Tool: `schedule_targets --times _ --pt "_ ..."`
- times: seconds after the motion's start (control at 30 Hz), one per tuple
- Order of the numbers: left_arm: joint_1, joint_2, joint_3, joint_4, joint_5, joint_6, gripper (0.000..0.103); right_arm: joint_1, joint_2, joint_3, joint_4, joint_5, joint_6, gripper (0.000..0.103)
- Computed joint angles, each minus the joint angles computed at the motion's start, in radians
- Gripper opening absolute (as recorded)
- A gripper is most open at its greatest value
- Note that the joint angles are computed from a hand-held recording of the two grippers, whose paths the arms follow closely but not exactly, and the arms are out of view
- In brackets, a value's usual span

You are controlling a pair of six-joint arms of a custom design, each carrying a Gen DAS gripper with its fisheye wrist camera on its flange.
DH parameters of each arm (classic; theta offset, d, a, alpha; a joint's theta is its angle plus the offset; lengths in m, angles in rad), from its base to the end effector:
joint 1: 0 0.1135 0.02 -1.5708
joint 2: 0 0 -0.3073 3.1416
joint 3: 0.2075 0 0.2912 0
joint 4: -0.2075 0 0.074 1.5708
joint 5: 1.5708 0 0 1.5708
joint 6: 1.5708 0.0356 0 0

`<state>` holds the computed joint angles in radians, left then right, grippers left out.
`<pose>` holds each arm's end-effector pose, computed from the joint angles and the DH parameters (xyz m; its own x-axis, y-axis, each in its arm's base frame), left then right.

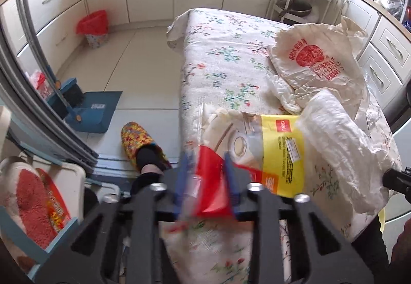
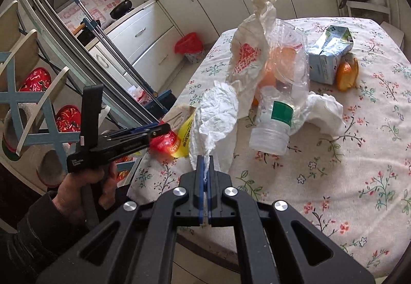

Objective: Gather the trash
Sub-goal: 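Grasp the crumpled white tissue with the right tool while the left tool grasps the red-yellow snack packet, then carry the tissue and packet to the yellow bin and open both tools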

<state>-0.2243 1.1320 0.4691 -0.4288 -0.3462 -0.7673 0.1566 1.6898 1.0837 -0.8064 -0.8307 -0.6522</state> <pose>0.1982 -0.0328 0.1682 -0.6621 -0.5187 -0.5408 -0.5598 0.8222 -0.1033 0.3320 0.0790 0.2088 -0.6416 -0.5157 -0.5678 -0.7670 0.4215 0.4838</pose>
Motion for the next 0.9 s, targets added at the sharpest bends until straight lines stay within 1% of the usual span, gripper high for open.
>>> schedule_targets --times 0.03,0.07,0.1,0.2,0.3,0.4,0.5,0.53,0.7,0.83,0.9 --pt "0.023 -0.043 -0.012 -0.008 0.038 0.002 0.006 -0.004 -0.002 -0.002 -0.006 -0.003 -0.005 0.002" --pt "0.038 -0.077 -0.022 -0.014 0.061 0.003 0.005 -0.009 -0.006 -0.003 -0.013 -0.007 -0.010 0.002" --pt "0.032 -0.108 -0.023 -0.040 0.055 -0.008 0.004 -0.011 -0.009 -0.003 -0.017 -0.010 -0.011 0.002" --pt "-0.004 -0.158 -0.021 -0.094 0.021 -0.034 0.003 -0.029 -0.016 -0.006 -0.034 -0.021 -0.028 0.002" --pt "-0.052 -0.226 -0.008 -0.153 -0.014 -0.088 0.003 -0.054 -0.027 -0.005 -0.057 -0.039 -0.046 0.002" --pt "-0.174 -0.253 0.055 -0.238 -0.097 -0.167 0.003 -0.090 -0.043 -0.002 -0.096 -0.065 -0.080 0.002" --pt "-0.301 -0.212 0.135 -0.294 -0.178 -0.236 0.003 -0.152 -0.051 0.009 -0.165 -0.098 -0.145 0.002" --pt "-0.361 -0.180 0.175 -0.316 -0.218 -0.269 0.003 -0.177 -0.054 0.013 -0.191 -0.109 -0.171 0.002" --pt "-0.566 -0.027 0.329 -0.347 -0.344 -0.370 0.003 -0.328 -0.042 0.060 -0.339 -0.148 -0.310 0.002" --pt "-0.670 0.089 0.443 -0.354 -0.400 -0.401 0.003 -0.459 -0.008 0.116 -0.453 -0.168 -0.406 0.002" --pt "-0.704 0.139 0.491 -0.337 -0.407 -0.396 0.003 -0.514 0.010 0.144 -0.492 -0.171 -0.443 0.002"
